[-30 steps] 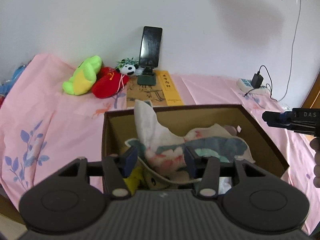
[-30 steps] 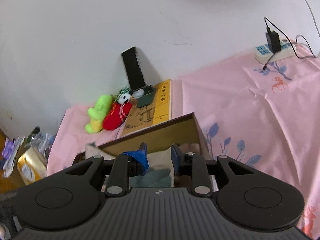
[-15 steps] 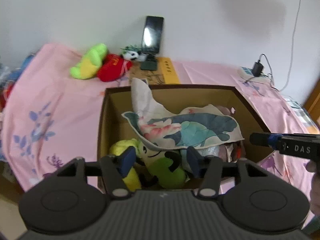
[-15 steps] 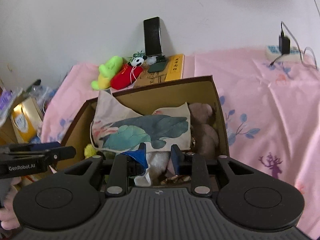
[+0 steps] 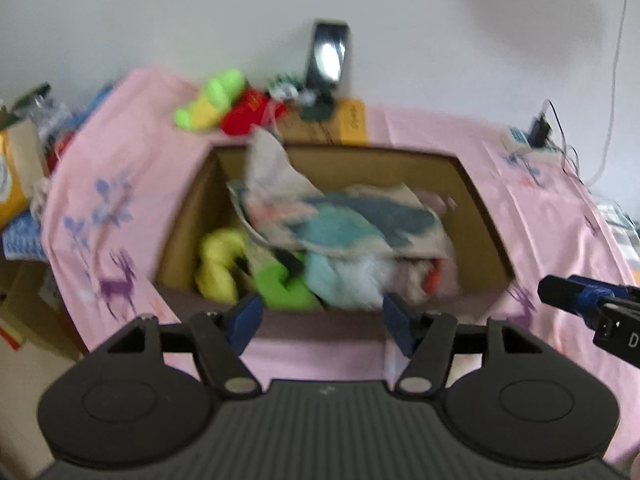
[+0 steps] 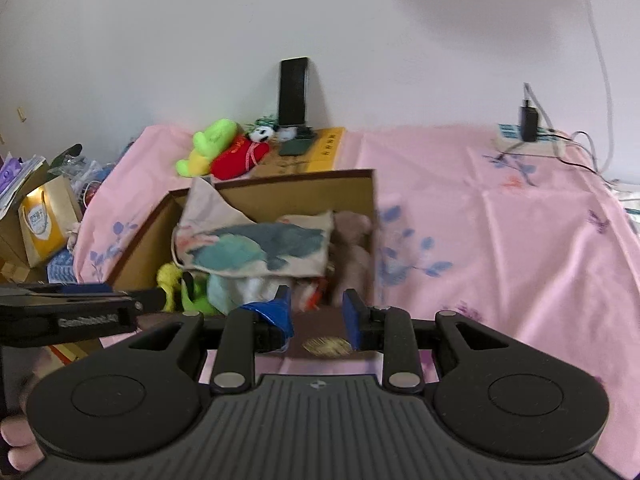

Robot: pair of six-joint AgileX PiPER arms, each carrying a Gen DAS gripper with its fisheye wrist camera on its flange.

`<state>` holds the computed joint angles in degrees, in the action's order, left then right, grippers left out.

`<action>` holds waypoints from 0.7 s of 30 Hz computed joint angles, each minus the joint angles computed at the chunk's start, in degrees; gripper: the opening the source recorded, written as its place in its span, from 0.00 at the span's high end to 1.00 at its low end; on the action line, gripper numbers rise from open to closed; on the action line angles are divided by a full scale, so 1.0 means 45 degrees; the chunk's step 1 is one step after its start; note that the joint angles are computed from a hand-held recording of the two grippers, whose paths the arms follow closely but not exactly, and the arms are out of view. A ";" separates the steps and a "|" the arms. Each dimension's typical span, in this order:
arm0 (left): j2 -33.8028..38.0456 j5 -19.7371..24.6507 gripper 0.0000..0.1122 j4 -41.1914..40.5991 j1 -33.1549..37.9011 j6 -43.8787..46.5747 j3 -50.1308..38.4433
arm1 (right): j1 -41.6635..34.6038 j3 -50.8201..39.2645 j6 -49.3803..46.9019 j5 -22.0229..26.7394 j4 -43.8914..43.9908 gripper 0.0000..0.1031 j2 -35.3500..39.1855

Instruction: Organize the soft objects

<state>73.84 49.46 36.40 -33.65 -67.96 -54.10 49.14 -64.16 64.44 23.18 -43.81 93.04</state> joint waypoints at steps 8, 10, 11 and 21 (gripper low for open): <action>0.1809 0.2494 0.42 0.0626 -0.3181 -0.2733 -0.1440 | -0.0356 0.2133 -0.0354 0.0060 0.0341 0.89 -0.2010; 0.2130 0.2945 0.42 0.0604 -0.3615 -0.3166 -0.1681 | -0.0361 0.2461 -0.0546 0.0040 0.0550 0.88 -0.2269; 0.2287 0.3175 0.42 0.0548 -0.3798 -0.3323 -0.1807 | -0.0374 0.2591 -0.0741 0.0036 0.0751 0.88 -0.2369; 0.3236 0.4266 0.42 0.0204 -0.4659 -0.3541 -0.2723 | -0.0806 0.3217 -0.1335 0.0246 0.1889 0.87 -0.2885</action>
<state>88.41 68.65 37.32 -54.62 -83.90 -66.35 45.52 -49.69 58.43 24.29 -35.31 80.05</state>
